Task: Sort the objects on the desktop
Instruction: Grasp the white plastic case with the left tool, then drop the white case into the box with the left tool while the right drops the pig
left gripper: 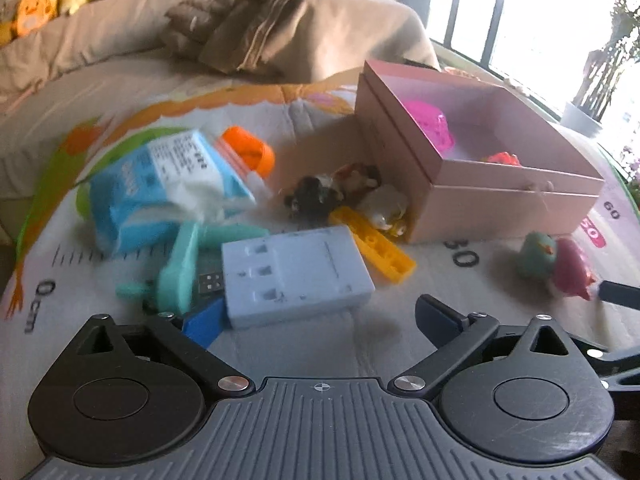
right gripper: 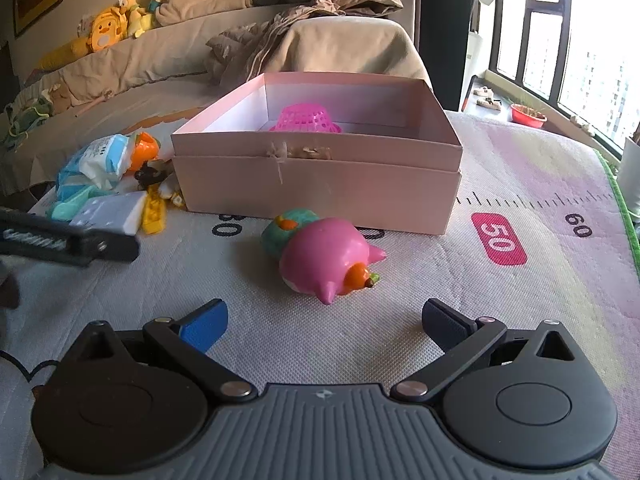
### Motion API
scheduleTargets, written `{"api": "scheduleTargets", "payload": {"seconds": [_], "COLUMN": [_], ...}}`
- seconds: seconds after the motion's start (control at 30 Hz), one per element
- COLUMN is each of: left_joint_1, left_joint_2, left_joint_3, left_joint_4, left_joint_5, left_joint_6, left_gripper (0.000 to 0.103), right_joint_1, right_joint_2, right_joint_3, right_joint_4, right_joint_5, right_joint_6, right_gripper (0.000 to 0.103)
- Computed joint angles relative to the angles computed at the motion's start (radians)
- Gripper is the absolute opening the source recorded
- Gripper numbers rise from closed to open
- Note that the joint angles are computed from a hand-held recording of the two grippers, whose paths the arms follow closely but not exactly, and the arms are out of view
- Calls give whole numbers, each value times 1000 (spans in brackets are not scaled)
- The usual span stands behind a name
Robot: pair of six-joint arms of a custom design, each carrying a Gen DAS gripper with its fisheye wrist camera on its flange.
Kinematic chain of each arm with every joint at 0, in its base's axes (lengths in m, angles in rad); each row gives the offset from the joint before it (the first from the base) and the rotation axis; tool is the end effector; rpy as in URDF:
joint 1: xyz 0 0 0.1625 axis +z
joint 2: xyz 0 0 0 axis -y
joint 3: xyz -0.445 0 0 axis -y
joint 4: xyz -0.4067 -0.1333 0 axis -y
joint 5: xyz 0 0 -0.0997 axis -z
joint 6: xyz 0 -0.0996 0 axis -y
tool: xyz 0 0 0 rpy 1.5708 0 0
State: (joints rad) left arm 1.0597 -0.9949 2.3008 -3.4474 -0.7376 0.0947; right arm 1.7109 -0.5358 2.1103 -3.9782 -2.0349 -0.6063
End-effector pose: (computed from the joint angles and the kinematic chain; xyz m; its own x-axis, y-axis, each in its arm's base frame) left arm -0.0488 -0.5102 0.1407 -0.7397 0.0497 -0.6711 0.4837 0.7326 -0.4789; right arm 0.1596 -0.4967 -0.0032 -0.7121 -0.2127 0.6691 -0.6081 0.6631 -0.4364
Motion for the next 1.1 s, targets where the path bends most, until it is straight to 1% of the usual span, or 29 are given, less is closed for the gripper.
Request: {"api": "scheduleTargets", "payload": {"seconds": [0.03, 0.07, 0.13, 0.2, 0.23, 0.3, 0.33, 0.4, 0.47, 0.5, 0.53, 0.57, 0.6, 0.63, 0.67, 0.73, 0.83, 0.87, 0.9, 0.93, 1.03, 1.1], "left_joint_1": [-4, -6, 2, 8, 10, 15, 19, 23, 24, 19, 11, 2, -9, -21, -27, -28, -33, -31, -29, -32, -50, -75], "left_joint_2": [15, 27, 18, 16, 13, -3, -22, -69, -122, -143, -154, -152, -142, -129, -116, -95, -54, -53, -54, -58, -72, -83], "left_joint_3": [2, 3, 11, 15, 19, 34, 46, 80, 120, 140, 153, 163, 167, 172, 169, 149, 115, 116, 117, 123, 157, 173], "left_joint_4": [-36, -70, -86, -107, -116, -113, -95, -49, 2, 23, 33, 23, 5, -22, -40, -36, -24, -26, -28, -30, -55, -88], "left_joint_5": [19, 34, 16, 7, 0, -29, -62, -133, -205, -221, -220, -204, -180, -158, -148, -136, -93, -100, -113, -125, -156, -164], "left_joint_6": [35, 74, 107, 132, 144, 161, 173, 218, 275, 289, 292, 292, 287, 278, 269, 247, 211, 206, 208, 215, 269, 290], "left_gripper": [85, 82, 82, 82, 82, 82, 82, 82, 82, 83, 84, 87, 95, 97, 97, 97, 96, 93, 86, 84, 84, 84], "right_joint_1": [-2, -6, -8, -2, 2, 8, 8, 6, 1, -3, -5, -7, -6, -5, -6, -1, 12, 18, 22, 25, 30, 39], "right_joint_2": [-6, -15, -22, -19, -23, -38, -47, -61, -67, -70, -72, -73, -73, -73, -78, -85, -90, -96, -109, -127, -191, -235], "right_joint_3": [5, 15, 27, 23, 18, 3, -4, -22, -40, -49, -57, -64, -72, -75, -72, -68, -50, -38, -20, -3, 55, 92], "right_joint_4": [4, 12, -6, -39, -36, -2, 21, 76, 125, 157, 188, 217, 248, 267, 278, 307, 321, 328, 342, 362, 411, 390], "right_joint_5": [8, 28, 54, 50, 45, 39, 43, 53, 60, 65, 67, 68, 66, 65, 81, 84, 67, 58, 57, 59, 74, 93], "right_joint_6": [-2, -16, -86, -171, -197, -221, -225, -224, -214, -204, -195, -187, -179, -170, -158, -133, -109, -106, -100, -88, -50, -42], "right_gripper": [103, 103, 103, 103, 103, 100, 96, 91, 89, 87, 82, 79, 70, 61, 56, 54, 53, 53, 52, 52, 51, 50]}}
